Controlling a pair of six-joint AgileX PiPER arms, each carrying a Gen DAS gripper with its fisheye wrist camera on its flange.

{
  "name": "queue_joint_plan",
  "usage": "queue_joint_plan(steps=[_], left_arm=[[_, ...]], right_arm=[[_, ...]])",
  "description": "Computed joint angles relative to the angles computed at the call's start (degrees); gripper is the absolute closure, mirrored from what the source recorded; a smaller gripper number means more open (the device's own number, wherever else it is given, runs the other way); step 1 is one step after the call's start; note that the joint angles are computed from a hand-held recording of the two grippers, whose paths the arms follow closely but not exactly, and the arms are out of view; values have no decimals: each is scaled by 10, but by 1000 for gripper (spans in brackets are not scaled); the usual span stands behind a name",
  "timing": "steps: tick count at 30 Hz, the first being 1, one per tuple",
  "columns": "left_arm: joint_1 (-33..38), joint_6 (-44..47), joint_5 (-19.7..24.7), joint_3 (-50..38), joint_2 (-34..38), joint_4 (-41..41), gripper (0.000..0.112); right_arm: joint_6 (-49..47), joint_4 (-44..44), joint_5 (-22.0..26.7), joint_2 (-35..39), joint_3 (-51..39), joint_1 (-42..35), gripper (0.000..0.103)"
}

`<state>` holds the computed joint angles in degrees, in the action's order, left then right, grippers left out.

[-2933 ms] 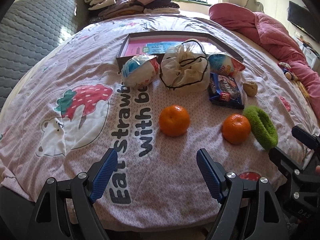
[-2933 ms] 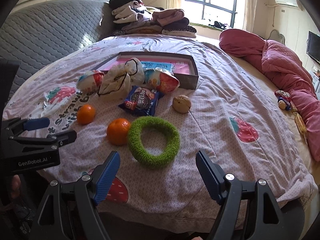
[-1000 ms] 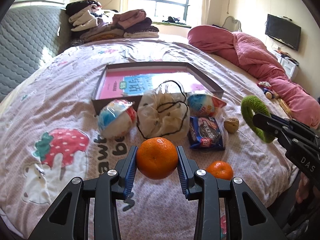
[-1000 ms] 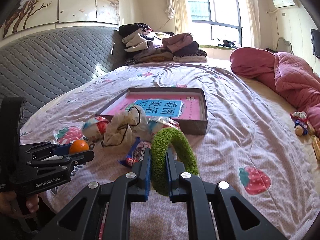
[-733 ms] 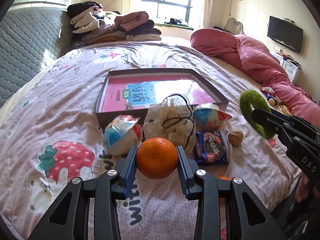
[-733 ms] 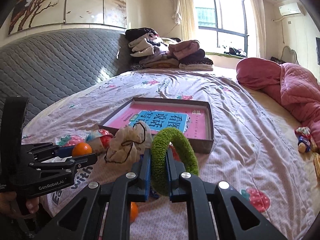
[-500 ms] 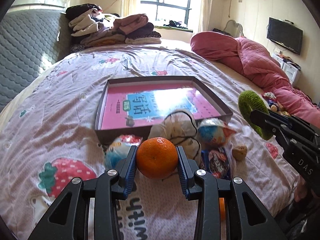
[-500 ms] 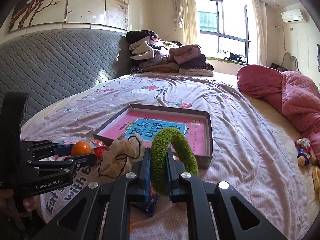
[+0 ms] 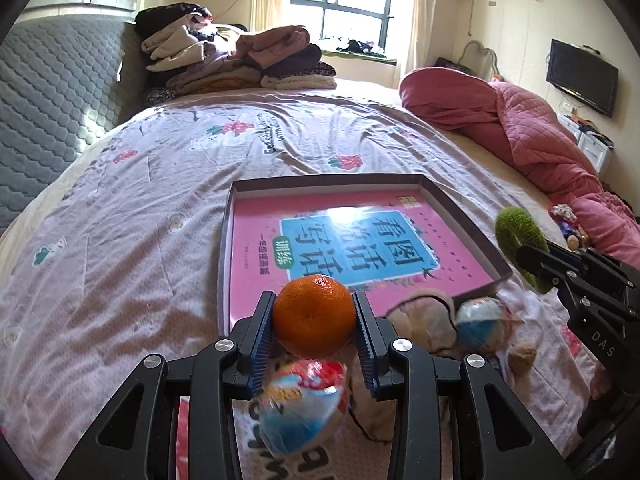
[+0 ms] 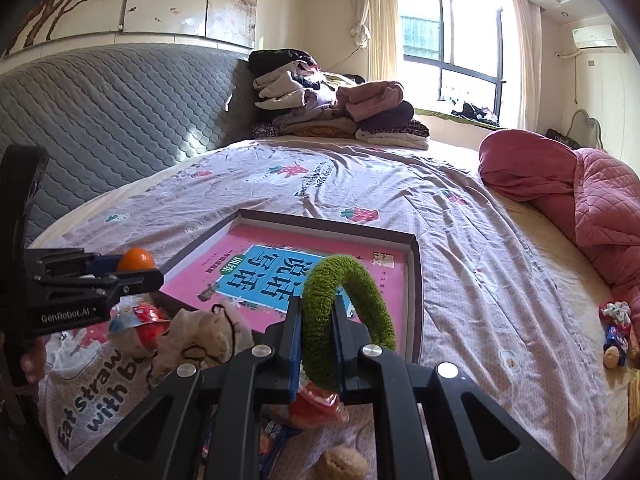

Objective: Organize objects
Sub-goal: 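Carry the orange and green ring to the tray, opening the right gripper over the book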

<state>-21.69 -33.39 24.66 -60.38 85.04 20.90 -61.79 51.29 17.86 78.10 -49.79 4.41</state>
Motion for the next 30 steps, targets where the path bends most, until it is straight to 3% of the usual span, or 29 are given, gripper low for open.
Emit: queue_joint_plan(steps=[14, 19, 23, 30], left_arm=[[59, 157, 14, -125, 138, -116, 74], [89, 241, 31, -156, 172, -210, 74], [106, 310, 42, -167, 189, -290, 74], [109, 341, 66, -180, 211, -324, 74]], right_arm=[[102, -158, -15, 117, -100, 19, 90], [160, -213, 39, 177, -163, 18, 90], [129, -158, 106, 212, -195, -1, 90], [138, -129, 170, 238, -219, -25, 88]])
